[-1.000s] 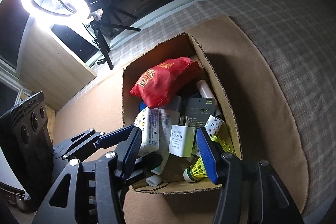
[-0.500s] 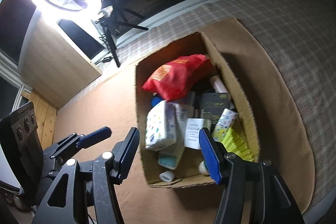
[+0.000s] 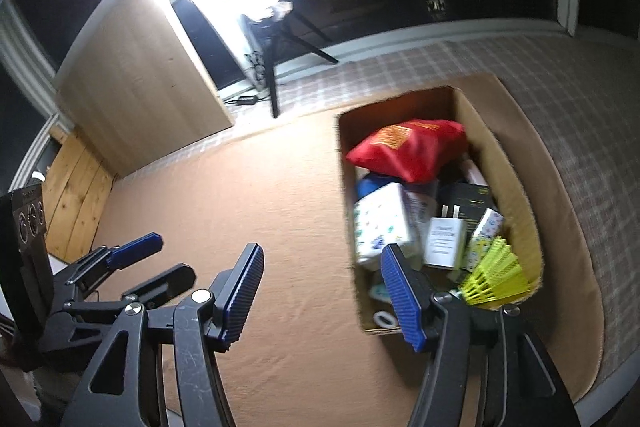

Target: Organize objects

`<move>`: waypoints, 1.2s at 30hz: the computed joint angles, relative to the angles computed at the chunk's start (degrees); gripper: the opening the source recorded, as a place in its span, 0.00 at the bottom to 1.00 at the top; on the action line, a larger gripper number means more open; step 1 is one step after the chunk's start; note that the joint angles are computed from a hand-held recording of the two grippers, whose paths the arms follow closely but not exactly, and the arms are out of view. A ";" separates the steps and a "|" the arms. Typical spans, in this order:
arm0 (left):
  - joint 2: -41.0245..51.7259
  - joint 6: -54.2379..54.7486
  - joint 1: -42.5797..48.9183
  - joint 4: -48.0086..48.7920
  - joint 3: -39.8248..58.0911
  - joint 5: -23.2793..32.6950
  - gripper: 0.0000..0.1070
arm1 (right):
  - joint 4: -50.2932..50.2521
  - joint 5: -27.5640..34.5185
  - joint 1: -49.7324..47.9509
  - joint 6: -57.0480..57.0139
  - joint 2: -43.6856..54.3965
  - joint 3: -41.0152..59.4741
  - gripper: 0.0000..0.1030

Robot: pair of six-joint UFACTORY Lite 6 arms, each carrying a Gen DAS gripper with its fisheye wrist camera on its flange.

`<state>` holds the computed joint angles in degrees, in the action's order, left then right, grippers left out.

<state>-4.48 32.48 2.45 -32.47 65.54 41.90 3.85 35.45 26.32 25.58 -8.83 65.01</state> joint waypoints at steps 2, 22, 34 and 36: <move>-2.90 2.34 4.59 -1.12 -1.95 1.70 0.76 | -4.50 0.11 4.05 5.32 0.88 1.39 0.59; -9.22 23.88 40.95 -7.21 -2.70 18.52 0.82 | -25.89 6.16 26.28 31.62 16.31 18.23 0.62; -4.40 29.76 48.21 -8.14 -0.62 19.60 0.84 | -36.53 12.09 33.85 41.45 23.25 26.50 0.69; -4.14 30.25 48.85 -8.11 -0.58 19.74 0.84 | -36.85 12.12 34.34 42.43 23.82 26.94 0.69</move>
<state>-8.62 62.73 51.30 -40.58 64.96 61.64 -33.00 47.56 60.66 68.02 14.99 91.95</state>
